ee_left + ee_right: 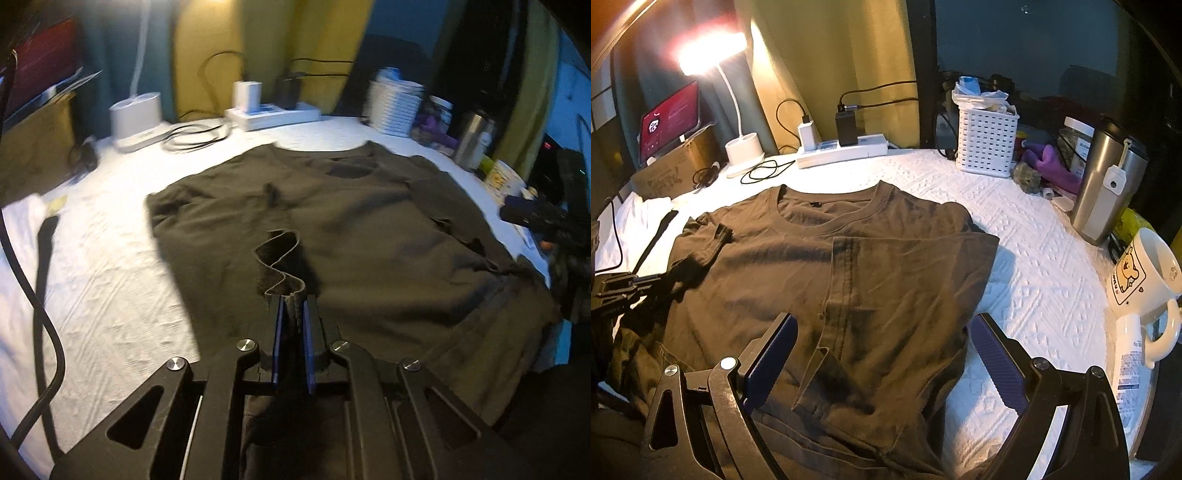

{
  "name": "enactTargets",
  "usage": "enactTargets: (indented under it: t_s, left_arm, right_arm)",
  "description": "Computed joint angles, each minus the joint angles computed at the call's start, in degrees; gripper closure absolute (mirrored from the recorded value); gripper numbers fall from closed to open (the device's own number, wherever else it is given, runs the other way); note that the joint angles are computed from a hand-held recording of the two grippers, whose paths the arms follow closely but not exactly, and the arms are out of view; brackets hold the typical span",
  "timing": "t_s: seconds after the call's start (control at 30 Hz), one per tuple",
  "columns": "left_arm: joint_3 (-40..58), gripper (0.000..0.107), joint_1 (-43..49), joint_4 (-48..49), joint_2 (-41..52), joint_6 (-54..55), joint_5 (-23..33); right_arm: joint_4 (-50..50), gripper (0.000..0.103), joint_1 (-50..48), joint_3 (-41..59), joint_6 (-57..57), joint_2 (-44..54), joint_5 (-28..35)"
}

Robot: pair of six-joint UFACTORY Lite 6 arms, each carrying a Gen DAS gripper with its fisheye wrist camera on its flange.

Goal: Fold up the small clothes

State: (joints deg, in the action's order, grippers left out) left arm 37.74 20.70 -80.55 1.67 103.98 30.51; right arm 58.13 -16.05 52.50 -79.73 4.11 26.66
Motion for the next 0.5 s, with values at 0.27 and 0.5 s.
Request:
enactTargets:
  t_s: [0.27,0.5]
  left_arm:
    - [2.7,0.087,-7.5,11.9,1.3,-9.7,-0.7]
    - [8.1,0.080,-4.7,12.2,0.7,-13.5,4.4]
  right_arm:
    - [1.2,0.007,-1.8,-0.2,-1.5,0.7,0.5]
    - [2.6,0.007,-3.1,1.3,-2.7,3.1,0.4]
